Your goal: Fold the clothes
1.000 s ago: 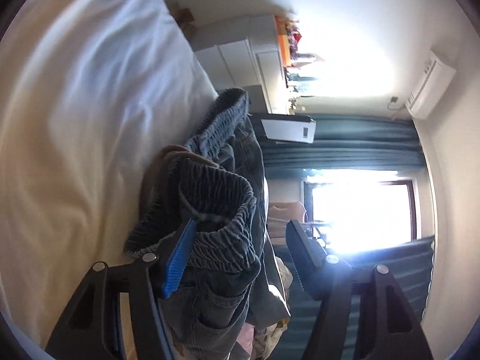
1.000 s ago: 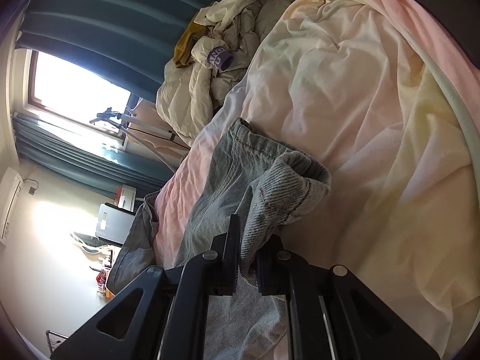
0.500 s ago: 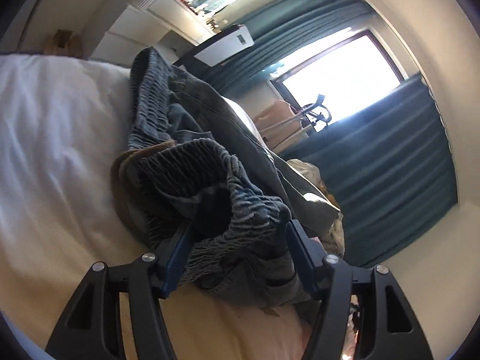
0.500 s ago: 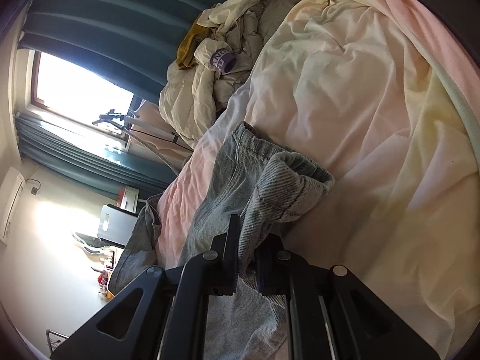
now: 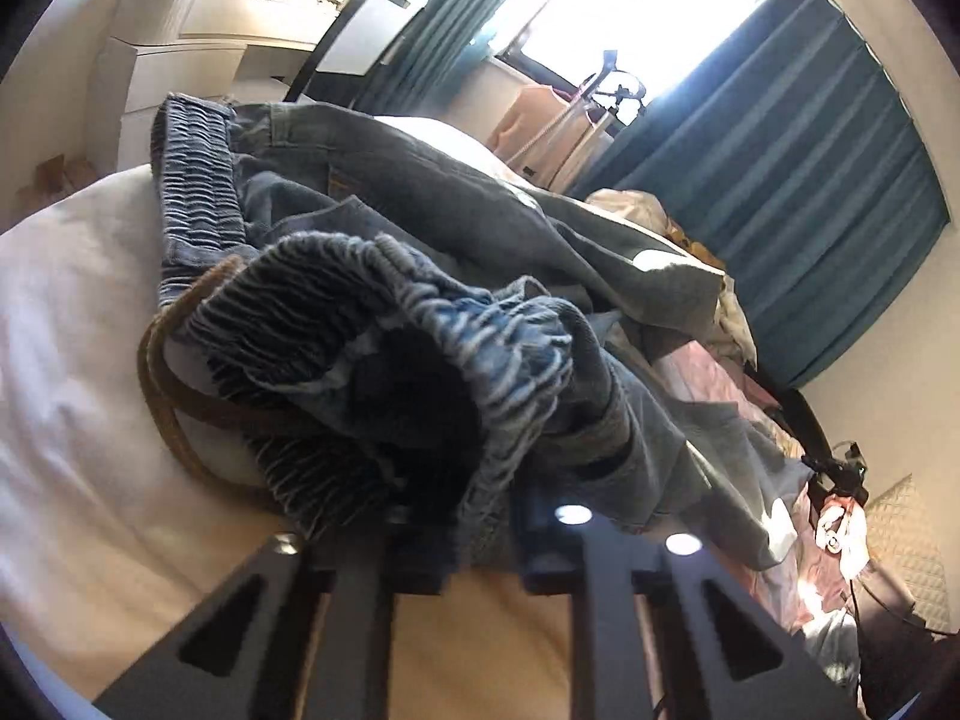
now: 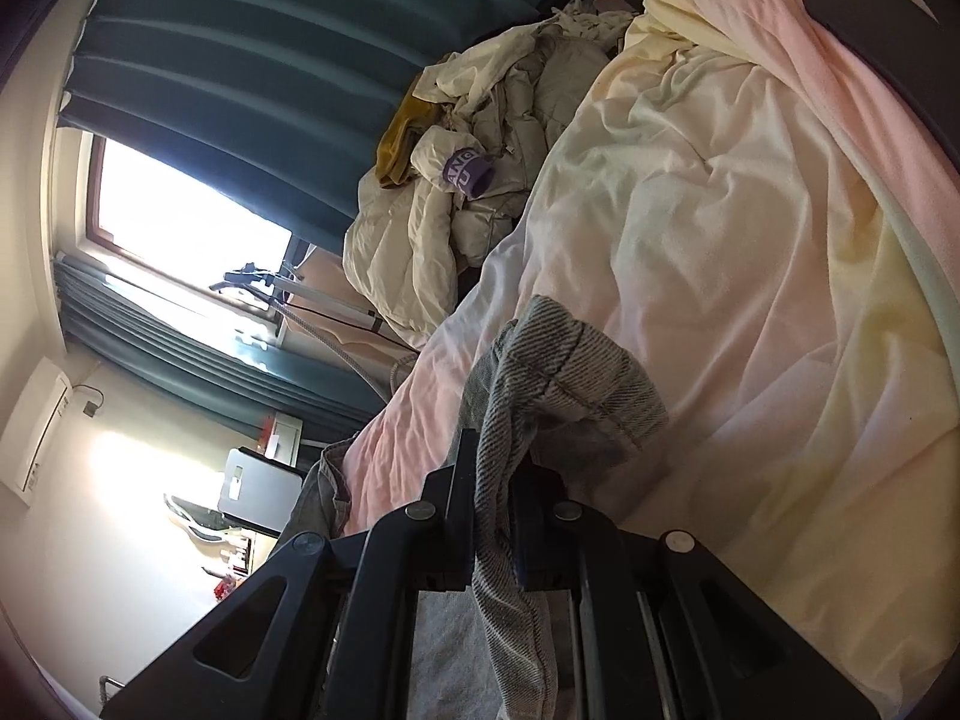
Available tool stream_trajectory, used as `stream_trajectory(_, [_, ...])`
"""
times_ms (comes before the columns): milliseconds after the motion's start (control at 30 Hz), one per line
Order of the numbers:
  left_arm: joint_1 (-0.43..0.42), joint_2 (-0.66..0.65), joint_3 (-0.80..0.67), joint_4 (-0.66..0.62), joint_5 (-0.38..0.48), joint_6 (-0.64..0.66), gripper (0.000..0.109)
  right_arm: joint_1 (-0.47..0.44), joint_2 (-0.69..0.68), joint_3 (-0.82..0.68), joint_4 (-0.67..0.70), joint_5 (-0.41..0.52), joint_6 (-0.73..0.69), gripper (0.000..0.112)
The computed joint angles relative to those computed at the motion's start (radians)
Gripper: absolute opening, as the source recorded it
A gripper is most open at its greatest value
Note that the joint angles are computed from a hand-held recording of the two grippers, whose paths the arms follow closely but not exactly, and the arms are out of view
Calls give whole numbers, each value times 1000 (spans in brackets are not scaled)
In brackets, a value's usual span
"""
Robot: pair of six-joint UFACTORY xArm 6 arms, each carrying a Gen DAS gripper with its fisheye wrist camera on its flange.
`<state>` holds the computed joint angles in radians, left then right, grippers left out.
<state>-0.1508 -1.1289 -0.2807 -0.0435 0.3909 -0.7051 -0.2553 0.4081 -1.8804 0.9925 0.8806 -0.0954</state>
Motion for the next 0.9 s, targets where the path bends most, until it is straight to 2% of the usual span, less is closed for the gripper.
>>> stream_trajectory(67, [18,-60,13,-86,-43,51,11,4,-8,6,-5,-4,-1,8])
stream_trajectory(167, [47,-152,-26,-167,11,123,10,-1,-32,32,14,-8,-6,8])
stream_trajectory(333, [105,-215,-167,-221,254,238,10,-35,-55,55,80,-4,-28,5])
stream_trajectory(433, [117,-269,-217,-196,416,238,10,-53,-71,68,115,-19,-66,4])
stream_trajectory(567, [53,-398,-155,-97,524,101,10,-76,-122,125,145,-107,-105,3])
stream_trajectory(733, [-126,-603,-19,64,678,-168,10,-111,-127,143,-173,-120,106,3])
stream_trajectory(800, [-195,-683,35,120,717,-267,10,-129,-117,152,-205,-105,152,3])
stream_trajectory(833, [-211,-724,61,137,730,-298,10,-131,-108,148,-223,-100,167,3])
stream_trajectory(900, [-179,-797,108,111,731,-300,10,-138,-98,154,-227,-95,189,3])
